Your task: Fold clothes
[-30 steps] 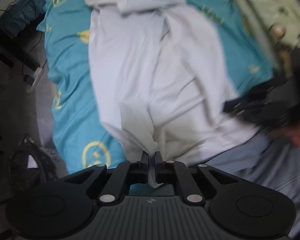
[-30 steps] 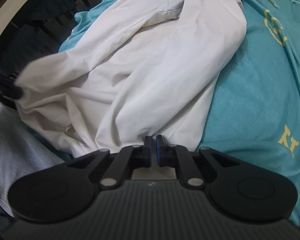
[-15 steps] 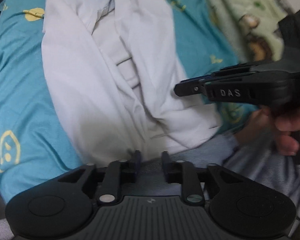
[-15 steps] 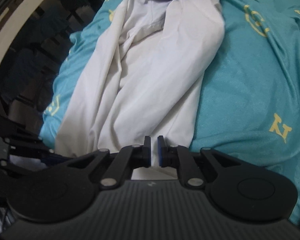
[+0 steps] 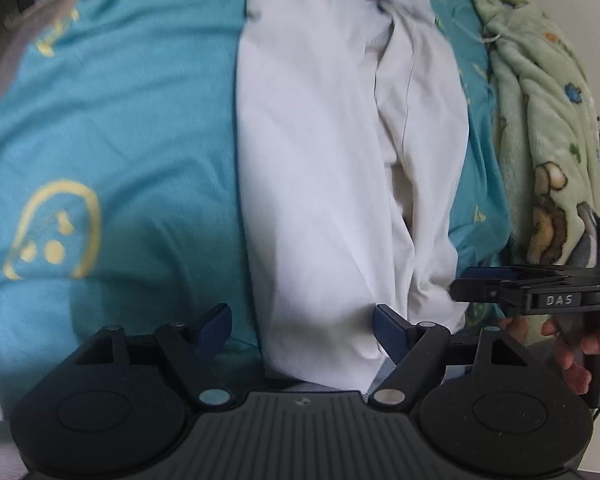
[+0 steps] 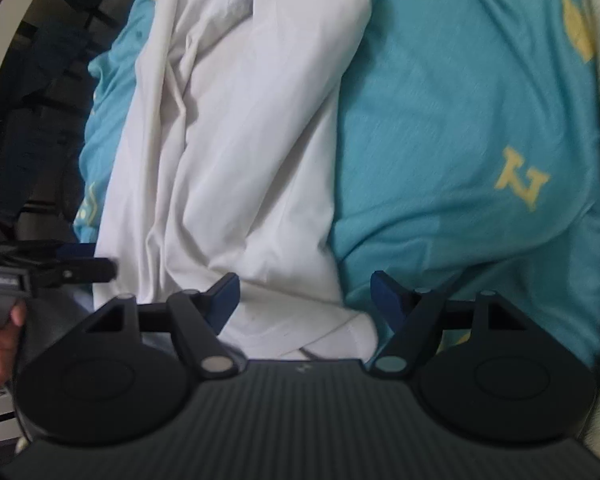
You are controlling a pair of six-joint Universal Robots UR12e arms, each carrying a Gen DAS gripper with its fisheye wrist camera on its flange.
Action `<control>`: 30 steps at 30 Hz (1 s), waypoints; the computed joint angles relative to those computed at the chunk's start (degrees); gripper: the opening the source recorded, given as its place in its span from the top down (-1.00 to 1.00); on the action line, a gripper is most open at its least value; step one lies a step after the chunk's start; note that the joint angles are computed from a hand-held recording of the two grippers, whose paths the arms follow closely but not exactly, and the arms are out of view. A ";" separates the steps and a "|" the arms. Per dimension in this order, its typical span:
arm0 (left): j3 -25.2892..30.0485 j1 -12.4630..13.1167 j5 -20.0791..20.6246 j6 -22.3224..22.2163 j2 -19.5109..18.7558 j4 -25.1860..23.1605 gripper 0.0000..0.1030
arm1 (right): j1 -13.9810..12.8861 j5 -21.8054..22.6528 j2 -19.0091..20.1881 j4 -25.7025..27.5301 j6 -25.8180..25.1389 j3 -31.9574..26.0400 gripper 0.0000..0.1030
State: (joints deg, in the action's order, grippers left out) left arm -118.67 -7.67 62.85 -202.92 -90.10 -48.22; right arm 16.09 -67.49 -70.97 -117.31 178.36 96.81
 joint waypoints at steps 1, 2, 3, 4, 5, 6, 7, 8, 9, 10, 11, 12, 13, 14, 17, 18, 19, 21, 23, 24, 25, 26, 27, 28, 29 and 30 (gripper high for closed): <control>0.37 0.10 -1.60 0.67 -0.63 -1.25 -0.50 | 0.42 -0.26 0.53 1.43 -0.80 -0.51 -0.43; 0.75 0.20 -3.17 1.39 -1.27 -2.56 -0.44 | 0.84 -0.53 1.07 2.85 -1.59 -1.04 -0.43; 1.42 -0.18 -3.32 2.63 -1.66 -4.17 -0.34 | 1.30 -0.79 1.57 4.19 -2.55 -1.53 -0.44; 2.12 -0.61 -3.34 3.90 -2.04 -5.81 -0.29 | 1.85 -0.98 1.88 5.38 -4.21 -1.87 -0.45; 2.65 -0.99 -3.19 5.32 -2.20 -6.99 -0.23 | 2.41 -1.38 2.04 6.52 -6.10 -2.15 -0.40; 3.16 -1.37 -3.00 6.74 -2.36 -8.13 0.06 | 2.97 -2.44 1.92 6.41 -7.28 -2.16 -0.27; 3.67 -1.81 -2.01 7.43 -2.37 -9.18 0.47 | 3.46 -3.45 1.76 6.20 -8.32 -2.14 0.23; 3.94 -1.97 -1.74 7.76 -2.26 -9.93 0.70 | 3.66 -4.06 1.40 5.71 -8.74 -1.93 0.51; 3.80 -1.77 -2.18 7.48 -1.79 -9.68 0.89 | 3.56 -3.94 0.88 4.93 -8.51 -1.51 0.82; 3.61 -1.54 -2.67 7.14 -1.30 -9.35 0.94 | 3.45 -3.74 0.27 4.07 -8.36 -1.02 0.84; 3.22 -1.23 -3.03 6.77 -0.45 -8.18 0.95 | 3.25 -3.22 -0.58 2.95 -8.42 -0.34 0.85; 2.70 -0.82 -3.44 6.28 0.67 -6.76 0.95 | 3.01 -2.56 -1.51 1.81 -8.39 0.35 0.86; 2.21 -0.28 -4.01 5.55 1.85 -5.53 0.96 | 2.65 -1.42 -2.67 0.44 -8.11 1.19 0.87; 1.80 0.30 -4.63 4.72 3.11 -4.50 0.96 | 2.24 -0.21 -3.88 -1.00 -7.75 2.03 0.88; 0.42 2.03 -5.33 3.69 7.48 -1.90 0.96 | 0.66 3.84 -7.97 -5.70 -6.46 4.62 0.88; -0.11 2.36 -5.56 3.09 8.95 -0.70 0.96 | 0.12 4.99 -9.26 -7.07 -6.14 5.34 0.88; -0.50 2.58 -5.54 2.66 10.22 0.31 0.96 | -0.35 5.76 -10.37 -8.31 -5.86 5.98 0.88; -1.17 3.00 -5.46 1.86 12.68 2.25 0.96 | -1.07 6.69 -12.11 -10.33 -5.24 7.08 0.88; -2.04 2.93 -5.25 0.53 14.67 3.43 0.96 | -1.59 7.36 -13.87 -12.37 -4.29 8.66 0.88; -2.46 2.78 -5.08 0.40 15.78 3.44 0.96 | -1.88 7.66 -14.80 -13.05 -3.97 9.60 0.88; -2.85 2.63 -4.91 0.33 16.91 3.39 0.96 | -2.18 8.03 -15.77 -13.60 -3.74 10.58 0.88; -3.20 2.24 -4.98 0.23 17.99 2.94 0.96 | -2.46 8.59 -16.88 -13.78 -3.70 11.72 0.88; -3.52 1.81 -5.05 0.11 19.06 2.46 0.96 | -2.69 9.06 -18.01 -13.92 -3.43 12.84 0.88; -4.44 1.56 -5.29 0.24 20.63 1.57 0.96 | -2.94 9.52 -19.22 -13.96 -3.31 13.99 0.88; -5.37 1.30 -5.54 0.38 22.25 0.62 0.96 | -3.22 9.99 -20.62 -13.79 -3.60 15.25 0.88; -6.27 0.91 -5.64 0.25 23.54 0.06 0.96 | -3.48 10.43 -22.04 -13.58 -3.90 16.49 0.88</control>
State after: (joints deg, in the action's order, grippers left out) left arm -124.94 -6.76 57.21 -202.67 -66.56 -48.17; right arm 12.61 -57.06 -93.02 -130.89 174.46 113.30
